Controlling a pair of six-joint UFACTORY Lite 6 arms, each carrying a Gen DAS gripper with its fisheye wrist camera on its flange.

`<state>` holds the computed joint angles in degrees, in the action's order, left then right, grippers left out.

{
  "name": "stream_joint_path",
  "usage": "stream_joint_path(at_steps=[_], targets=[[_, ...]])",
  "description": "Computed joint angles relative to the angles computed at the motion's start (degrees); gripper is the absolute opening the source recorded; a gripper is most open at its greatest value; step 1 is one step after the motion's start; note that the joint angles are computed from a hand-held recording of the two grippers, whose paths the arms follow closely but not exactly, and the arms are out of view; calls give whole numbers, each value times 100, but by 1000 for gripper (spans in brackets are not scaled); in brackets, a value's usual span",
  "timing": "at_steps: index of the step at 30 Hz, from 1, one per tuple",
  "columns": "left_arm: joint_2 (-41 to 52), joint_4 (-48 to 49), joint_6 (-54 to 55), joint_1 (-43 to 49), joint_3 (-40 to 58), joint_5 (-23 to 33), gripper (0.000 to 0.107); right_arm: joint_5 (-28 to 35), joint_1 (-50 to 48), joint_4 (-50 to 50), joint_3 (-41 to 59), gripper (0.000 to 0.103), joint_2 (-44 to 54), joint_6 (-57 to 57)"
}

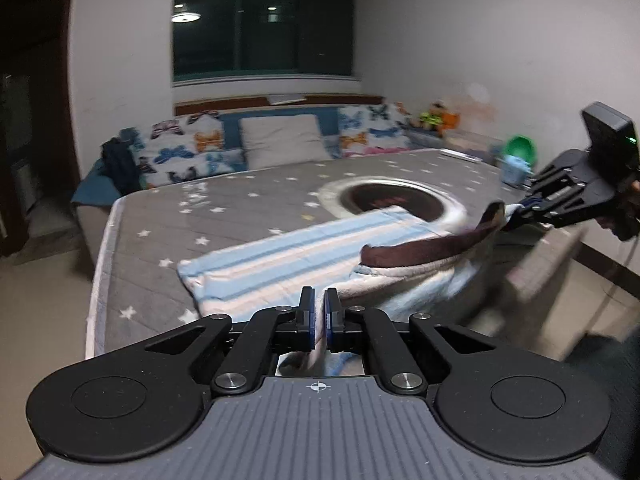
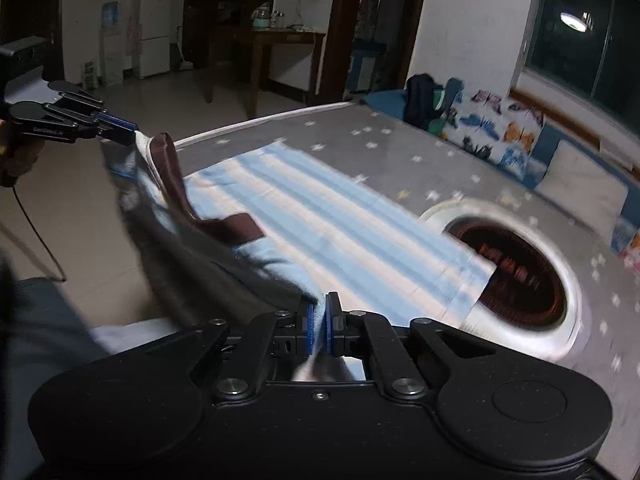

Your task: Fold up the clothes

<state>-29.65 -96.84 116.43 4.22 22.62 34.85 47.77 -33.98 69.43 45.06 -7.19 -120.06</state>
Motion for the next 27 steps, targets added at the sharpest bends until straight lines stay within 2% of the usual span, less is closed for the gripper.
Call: stream_joint_path(at_steps=[3, 8, 13, 15, 17, 19, 21, 24, 25, 27], targets=[[1474, -1433, 1172, -414, 933, -363, 5, -545, 624, 423, 1152, 6, 1215, 92], [3255, -2728, 2158, -792, 2536, -632, 5, -1157, 1246, 461, 2889, 6, 2838, 589], [4953, -3394, 2503, -1107, 4278, -1104, 5, -1476, 1567, -142, 4743, 6, 4423, 1672], [5669, -3322, 2300, -1179, 5054, -1329, 5, -1567, 1653, -313, 5233, 6, 4853, 1995], [6171, -3441, 2329, -1251, 5569, -1523, 5, -1623, 1748, -814, 6186, 6, 5644, 2754], [6625, -3401, 2197, -1288, 6040, -1693, 5, -1617, 1756, -977, 6543, 8, 5977, 3058], [6986, -3334, 2034, -1302, 6417, -1832, 5, -1630, 1751, -1018, 6819, 12, 6271, 3224], [7357, -2703, 1303, -1315, 6879, -2120, 6, -1751, 1718, -835, 7024, 24, 6574, 3228], [7411, -2627, 1219, -1328, 6948, -2172, 7, -1760, 1681, -739, 7080, 31, 6646, 3219], [7436, -3017, 1614, -1359, 6961, -2247, 12, -1777, 1642, -634, 7111, 40, 6666, 3183]])
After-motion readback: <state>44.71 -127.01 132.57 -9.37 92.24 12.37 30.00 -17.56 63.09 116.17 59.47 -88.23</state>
